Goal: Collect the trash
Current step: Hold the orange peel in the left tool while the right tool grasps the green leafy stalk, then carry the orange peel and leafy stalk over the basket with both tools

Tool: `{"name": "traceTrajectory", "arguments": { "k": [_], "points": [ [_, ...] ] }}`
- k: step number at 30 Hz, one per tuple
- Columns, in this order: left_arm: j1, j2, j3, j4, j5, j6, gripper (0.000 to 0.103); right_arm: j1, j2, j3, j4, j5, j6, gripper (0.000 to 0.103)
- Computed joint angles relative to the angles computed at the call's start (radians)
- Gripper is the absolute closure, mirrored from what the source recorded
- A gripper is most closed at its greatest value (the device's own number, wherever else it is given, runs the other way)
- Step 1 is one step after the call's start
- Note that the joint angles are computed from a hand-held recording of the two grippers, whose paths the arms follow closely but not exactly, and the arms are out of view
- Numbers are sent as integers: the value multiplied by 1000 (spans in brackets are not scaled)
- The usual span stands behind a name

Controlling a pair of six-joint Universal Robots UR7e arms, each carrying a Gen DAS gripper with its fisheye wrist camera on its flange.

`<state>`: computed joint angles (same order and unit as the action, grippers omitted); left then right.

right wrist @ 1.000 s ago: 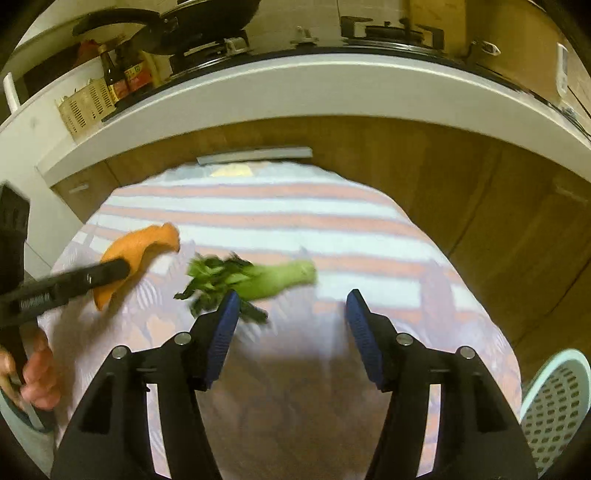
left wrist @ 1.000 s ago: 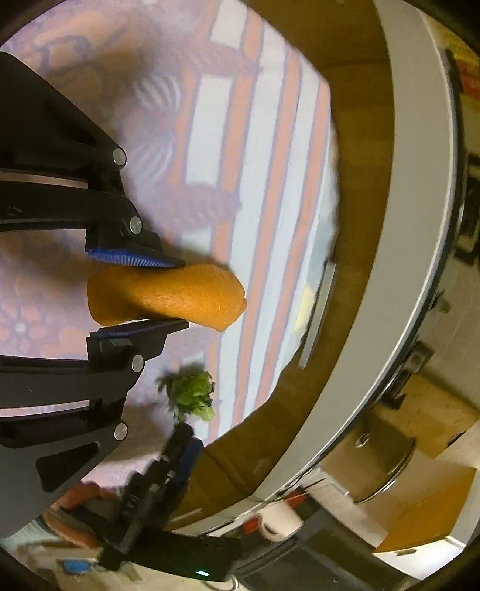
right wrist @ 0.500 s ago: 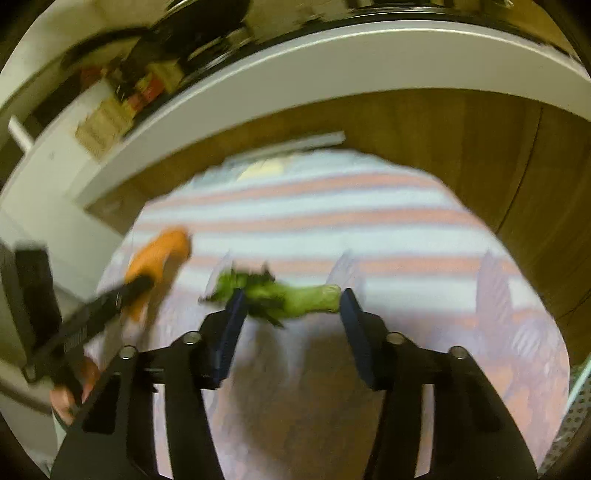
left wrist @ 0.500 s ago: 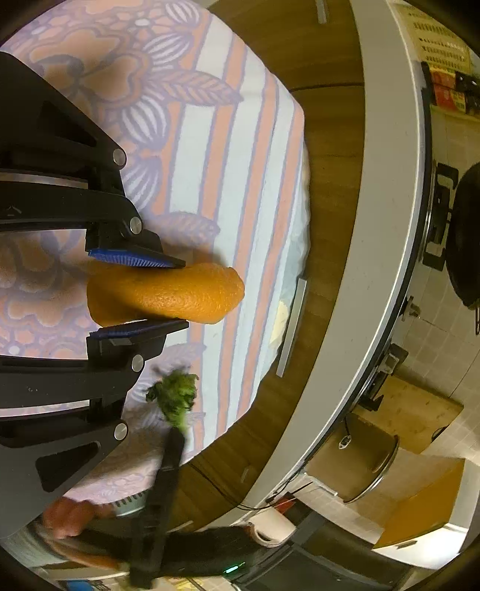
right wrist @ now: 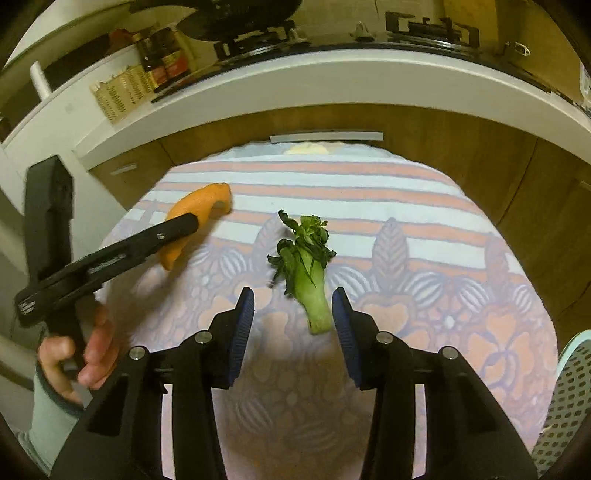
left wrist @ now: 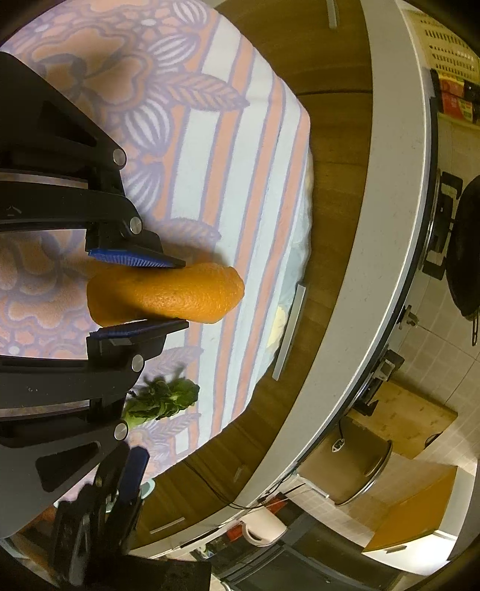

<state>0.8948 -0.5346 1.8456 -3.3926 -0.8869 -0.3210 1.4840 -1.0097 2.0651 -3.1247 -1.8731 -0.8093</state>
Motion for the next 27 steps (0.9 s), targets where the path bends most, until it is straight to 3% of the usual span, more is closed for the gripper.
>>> {"name": "traceTrajectory", "arguments": {
  "k": [7,8,10,16,27],
  "points": [
    [0,0,-5,6,1,-1,79,27,122,-36,-166,-100,-38,62],
    [-1,1,-4,5,4,-2,79,31,133,-39,-182,-112,-49,65],
    [-5,3,-5,1,12,1,79,37,139,-35,-193,-122,-62,82],
    [-31,11,-13,4,36,40,80,26,59,17,-184,-57,-70,86],
    [-143,21,-31,-7,-83,105,80,-42,-220,122,-156,75,18,86]
  ]
}}
